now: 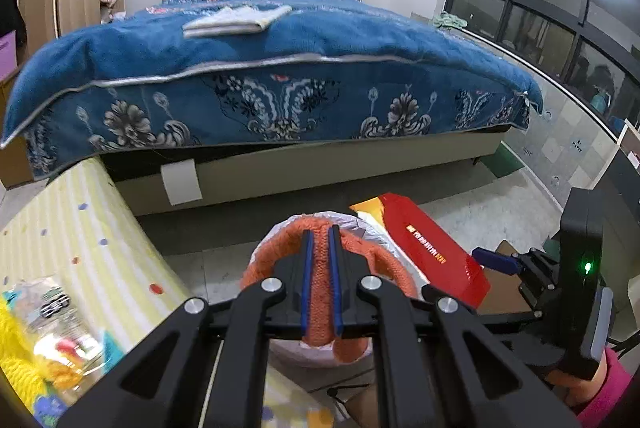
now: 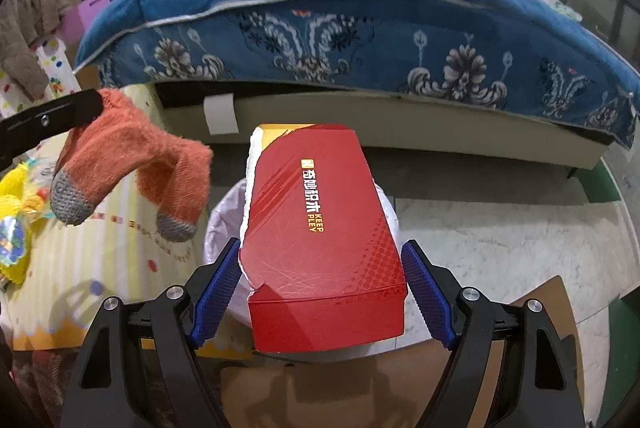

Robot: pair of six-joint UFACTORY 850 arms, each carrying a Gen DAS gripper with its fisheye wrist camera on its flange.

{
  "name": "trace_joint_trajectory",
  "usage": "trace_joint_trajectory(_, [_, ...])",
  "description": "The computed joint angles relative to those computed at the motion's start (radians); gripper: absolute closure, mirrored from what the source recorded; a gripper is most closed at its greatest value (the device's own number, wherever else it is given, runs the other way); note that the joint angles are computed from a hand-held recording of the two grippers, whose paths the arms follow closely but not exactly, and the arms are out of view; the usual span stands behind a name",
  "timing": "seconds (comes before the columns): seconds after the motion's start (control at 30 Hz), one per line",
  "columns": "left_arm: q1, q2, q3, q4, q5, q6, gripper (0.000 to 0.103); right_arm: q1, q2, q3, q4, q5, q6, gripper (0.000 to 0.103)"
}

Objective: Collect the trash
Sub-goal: 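Open both tools to drop the glove and red box into the bin, then move both tools back over the table toward the white sponge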

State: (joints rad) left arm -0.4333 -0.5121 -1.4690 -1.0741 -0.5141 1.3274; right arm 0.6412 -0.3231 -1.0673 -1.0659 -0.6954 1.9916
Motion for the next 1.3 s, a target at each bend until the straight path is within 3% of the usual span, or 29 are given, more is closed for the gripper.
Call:
trace_joint_trajectory(0.13, [-0.018, -0.049, -0.050, 0.044, 0.012, -0.061, 0.091, -0.031, -0.026, -0.004, -0.019, 0.030, -0.005, 0.021])
trace_joint_trajectory(0.2, [-0.021, -0.056, -0.058, 0.045, 0.022, -0.070, 0.075, -0.040, -0.036, -0.008, -0.026, 0.033, -0.006, 0.016])
trace_joint_trajectory(0.37, [-0.012, -0.031, -0.037, 0.038, 0.082, -0.082, 0.062, -0.035, -0.017, 0.009, -0.030, 0.016, 0.030, 0.016])
trace_joint_trajectory(0.63, [0.044, 0.095, 0.068, -0.010, 0.111, -0.061, 0.056, 0.047, 0.062, 0.021, -0.060, -0.046, 0.102, 0.016])
trace_joint_trajectory(1.0, [0.175, 0.307, 0.273, -0.100, 0.154, 0.057, 0.041, 0.159, 0.020, -0.130, -0.102, -0.100, 0.023, 0.017])
trace_joint_trajectory(1.3, [0.321, 0.410, 0.393, -0.138, 0.208, 0.101, 0.029, 0.210, -0.105, -0.317, -0.082, -0.083, -0.121, 0.021])
